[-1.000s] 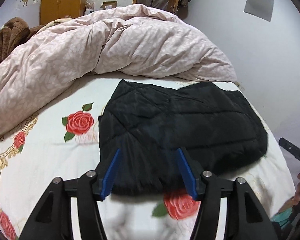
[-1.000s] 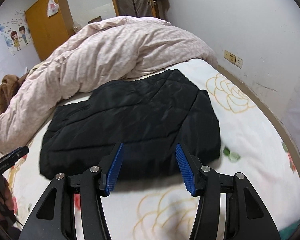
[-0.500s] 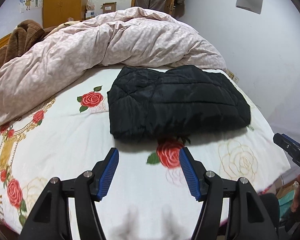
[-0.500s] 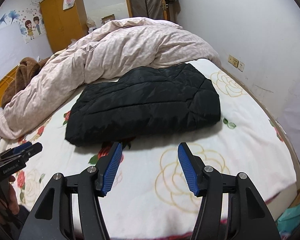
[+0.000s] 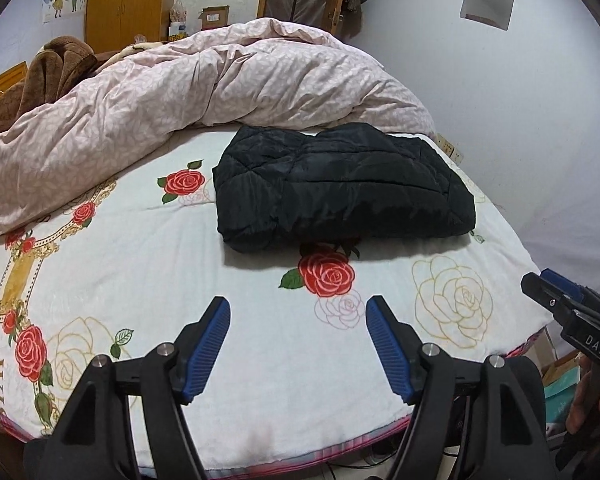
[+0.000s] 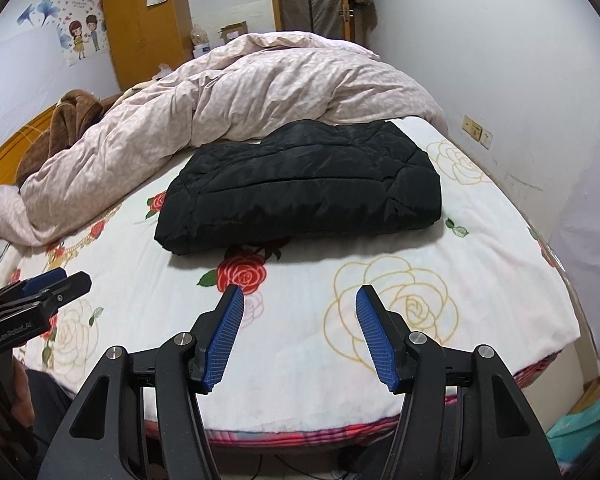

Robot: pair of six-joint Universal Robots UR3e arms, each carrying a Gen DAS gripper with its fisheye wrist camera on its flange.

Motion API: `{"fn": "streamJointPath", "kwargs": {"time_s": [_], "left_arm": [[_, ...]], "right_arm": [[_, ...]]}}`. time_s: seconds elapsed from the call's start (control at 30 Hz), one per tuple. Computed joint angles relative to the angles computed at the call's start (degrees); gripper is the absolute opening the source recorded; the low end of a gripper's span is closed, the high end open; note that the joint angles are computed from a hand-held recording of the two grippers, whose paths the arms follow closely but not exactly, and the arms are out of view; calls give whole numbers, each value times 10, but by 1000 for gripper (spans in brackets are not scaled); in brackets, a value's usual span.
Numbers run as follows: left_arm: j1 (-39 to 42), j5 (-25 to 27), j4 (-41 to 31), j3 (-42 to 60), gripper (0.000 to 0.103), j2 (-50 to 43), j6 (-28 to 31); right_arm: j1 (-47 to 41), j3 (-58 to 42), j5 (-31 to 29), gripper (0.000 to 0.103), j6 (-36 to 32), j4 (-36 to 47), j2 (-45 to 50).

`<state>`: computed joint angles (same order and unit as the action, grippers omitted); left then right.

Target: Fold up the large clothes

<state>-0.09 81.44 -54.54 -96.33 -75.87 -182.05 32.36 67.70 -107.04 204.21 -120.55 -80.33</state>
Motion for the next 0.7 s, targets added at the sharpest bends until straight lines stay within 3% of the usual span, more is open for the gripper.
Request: {"fn": "streamJointPath", "kwargs": {"time_s": [0.7], "left_arm": [[-24,21,7,4,72,-5,-1]], "right_arm": [[6,-6,-12,59,2,10,1]]}}
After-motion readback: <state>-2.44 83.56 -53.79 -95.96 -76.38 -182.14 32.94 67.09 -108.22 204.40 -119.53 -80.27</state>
